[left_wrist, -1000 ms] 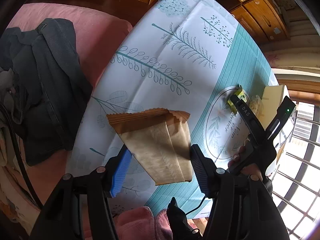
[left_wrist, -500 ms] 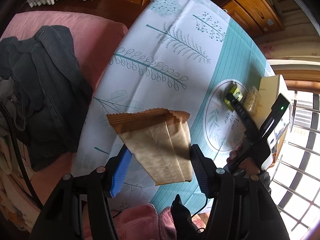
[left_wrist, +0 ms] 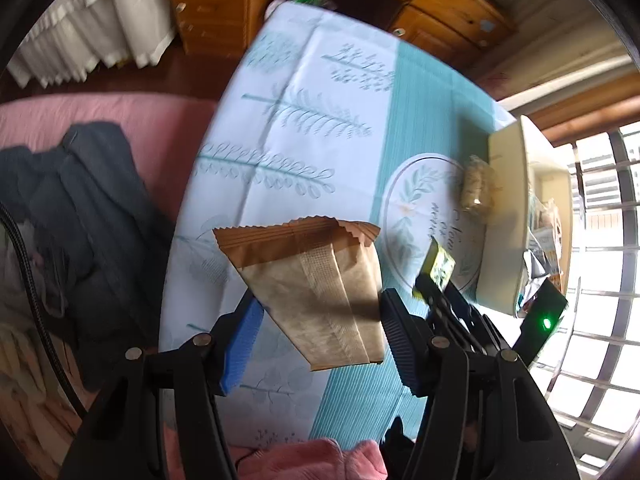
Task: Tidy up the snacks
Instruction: 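Carry the brown bar and yellow-green packet over the white tray with both tools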
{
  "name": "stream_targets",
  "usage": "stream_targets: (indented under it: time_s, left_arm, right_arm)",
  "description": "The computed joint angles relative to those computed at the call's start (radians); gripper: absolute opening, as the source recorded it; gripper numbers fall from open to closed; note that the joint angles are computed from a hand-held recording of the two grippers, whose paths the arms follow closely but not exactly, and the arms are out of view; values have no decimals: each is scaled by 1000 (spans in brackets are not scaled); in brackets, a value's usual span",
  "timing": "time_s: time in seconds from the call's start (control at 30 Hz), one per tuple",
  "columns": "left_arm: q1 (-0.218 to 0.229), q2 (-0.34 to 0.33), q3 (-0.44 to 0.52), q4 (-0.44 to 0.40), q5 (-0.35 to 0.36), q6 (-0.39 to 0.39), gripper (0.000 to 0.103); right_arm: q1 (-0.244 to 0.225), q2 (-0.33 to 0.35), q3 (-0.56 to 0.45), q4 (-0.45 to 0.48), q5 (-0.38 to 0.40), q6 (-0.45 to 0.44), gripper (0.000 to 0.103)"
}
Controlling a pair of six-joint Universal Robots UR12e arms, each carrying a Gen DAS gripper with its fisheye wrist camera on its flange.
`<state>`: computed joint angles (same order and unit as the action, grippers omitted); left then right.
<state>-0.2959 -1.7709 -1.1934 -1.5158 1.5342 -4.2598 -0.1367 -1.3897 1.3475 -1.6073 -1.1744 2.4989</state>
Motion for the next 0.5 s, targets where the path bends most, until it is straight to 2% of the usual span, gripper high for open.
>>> stream_targets:
  time_s: [0.2, 0.5]
  left_arm:
    - [-38, -26, 32, 55, 57, 40, 58]
    - [-116, -100, 130, 114, 210, 101, 59]
  right_arm:
    - [-55, -49, 23, -13, 72, -39, 38]
    - [-142, -80, 18, -22, 195, -122, 38]
